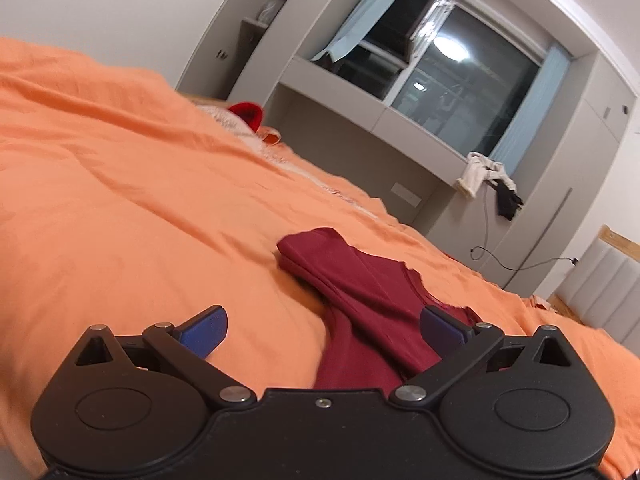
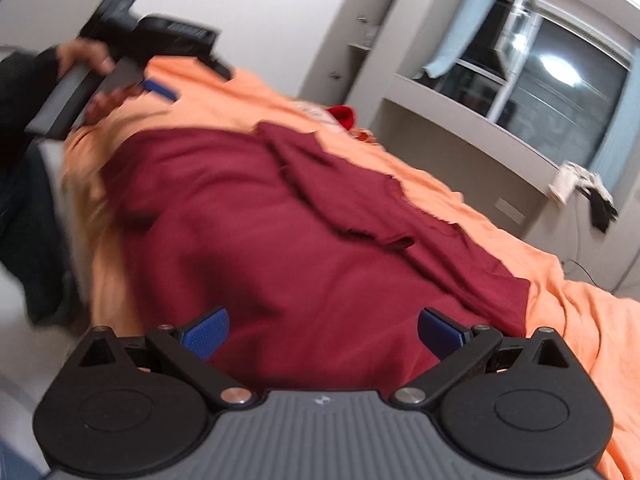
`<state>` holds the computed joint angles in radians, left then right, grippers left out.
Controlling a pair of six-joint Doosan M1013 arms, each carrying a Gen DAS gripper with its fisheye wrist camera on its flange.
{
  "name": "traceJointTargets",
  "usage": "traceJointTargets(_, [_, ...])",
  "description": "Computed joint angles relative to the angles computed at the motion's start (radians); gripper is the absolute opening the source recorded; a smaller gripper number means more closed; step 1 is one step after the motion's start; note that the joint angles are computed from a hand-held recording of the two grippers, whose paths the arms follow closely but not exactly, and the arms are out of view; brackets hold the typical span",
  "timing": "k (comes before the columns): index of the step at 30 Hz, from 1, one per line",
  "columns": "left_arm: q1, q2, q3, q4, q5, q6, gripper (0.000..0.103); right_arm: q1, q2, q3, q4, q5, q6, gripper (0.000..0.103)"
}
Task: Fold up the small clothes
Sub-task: 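Fold the shirt side inward with the left gripper and release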
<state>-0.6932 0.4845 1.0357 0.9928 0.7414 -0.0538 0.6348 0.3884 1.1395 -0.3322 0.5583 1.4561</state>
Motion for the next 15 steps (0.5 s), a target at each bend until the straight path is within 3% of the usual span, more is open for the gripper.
traceJointTargets(3, [-0.027, -0.03, 0.062, 0.089, -0.018, -0.048, 0.102, 0.005, -0.024, 0.046, 0.054, 0.011, -0.079, 0.103])
traceJointTargets(6, [-0.052, -0.042, 0.089, 0.143, -0.011, -0.045, 0.102, 0.027, -0.023, 0.063, -0.021, 0.044, -0.078, 0.103])
traceJointTargets(10, [-0.073, -0.049, 0.109, 0.194, -0.01, -0.02, 0.102, 0.072, -0.019, 0.11, -0.26, 0.062, -0.041, 0.103])
traceJointTargets(15, [-0.076, -0.051, 0.112, 0.167, -0.005, 0.021, 0.102, 0.113, 0.016, 0.133, -0.556, 0.119, 0.038, 0.103])
